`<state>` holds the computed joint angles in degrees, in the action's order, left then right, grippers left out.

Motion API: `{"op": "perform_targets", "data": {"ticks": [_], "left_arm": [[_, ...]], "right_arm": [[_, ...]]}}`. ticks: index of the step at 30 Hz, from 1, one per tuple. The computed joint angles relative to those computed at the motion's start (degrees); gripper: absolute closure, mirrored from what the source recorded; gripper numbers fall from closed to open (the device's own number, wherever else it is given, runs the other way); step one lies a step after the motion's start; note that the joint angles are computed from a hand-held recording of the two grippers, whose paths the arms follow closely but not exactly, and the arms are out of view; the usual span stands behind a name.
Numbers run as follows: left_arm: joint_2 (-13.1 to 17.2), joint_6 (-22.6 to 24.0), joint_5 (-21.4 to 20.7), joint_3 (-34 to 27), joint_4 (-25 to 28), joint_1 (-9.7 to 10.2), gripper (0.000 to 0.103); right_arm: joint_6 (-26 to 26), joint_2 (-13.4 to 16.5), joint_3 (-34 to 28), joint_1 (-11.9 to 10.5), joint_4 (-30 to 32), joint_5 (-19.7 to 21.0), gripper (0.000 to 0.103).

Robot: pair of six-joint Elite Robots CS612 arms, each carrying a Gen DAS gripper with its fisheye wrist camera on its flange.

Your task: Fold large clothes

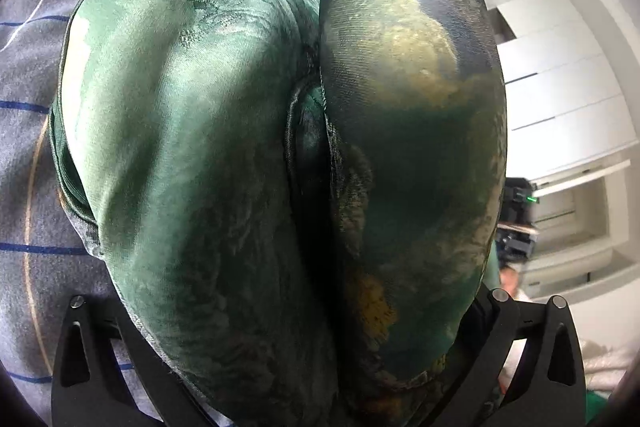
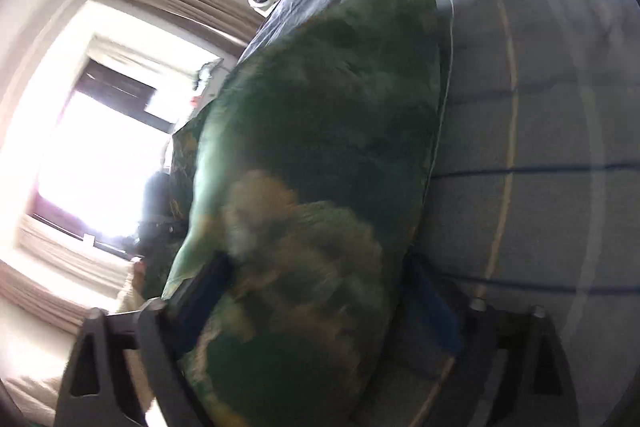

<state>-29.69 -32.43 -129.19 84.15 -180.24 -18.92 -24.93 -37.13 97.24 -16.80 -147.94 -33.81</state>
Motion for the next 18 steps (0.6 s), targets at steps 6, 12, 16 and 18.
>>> {"op": "perform_targets", "data": {"ticks": [6,12,16,18], "left_arm": [[0.5,-2.3,1.2,0.1,-2.8,-0.13,0.000],[-1.2,-6.4,8.0,3.7,-9.6,-2.33,0.032],[-2.5,-8.3,9.9,5.5,-16.5,-3.40,0.043],[-3.9,-7.6,11.5,5.8,-17.9,-4.05,0.043]], "right_arm": [[-2.7,1.5,-1.9,0.7,1.1,2.7,0.006],[-1.2,-0.6,-0.1,3.7,-11.0,-2.7,0.028],[-5.1,-2.6,2.5,3.1,-14.0,-0.6,0.033],[-7.5,-3.4,3.2,2.6,-14.4,2.1,0.034]]}}
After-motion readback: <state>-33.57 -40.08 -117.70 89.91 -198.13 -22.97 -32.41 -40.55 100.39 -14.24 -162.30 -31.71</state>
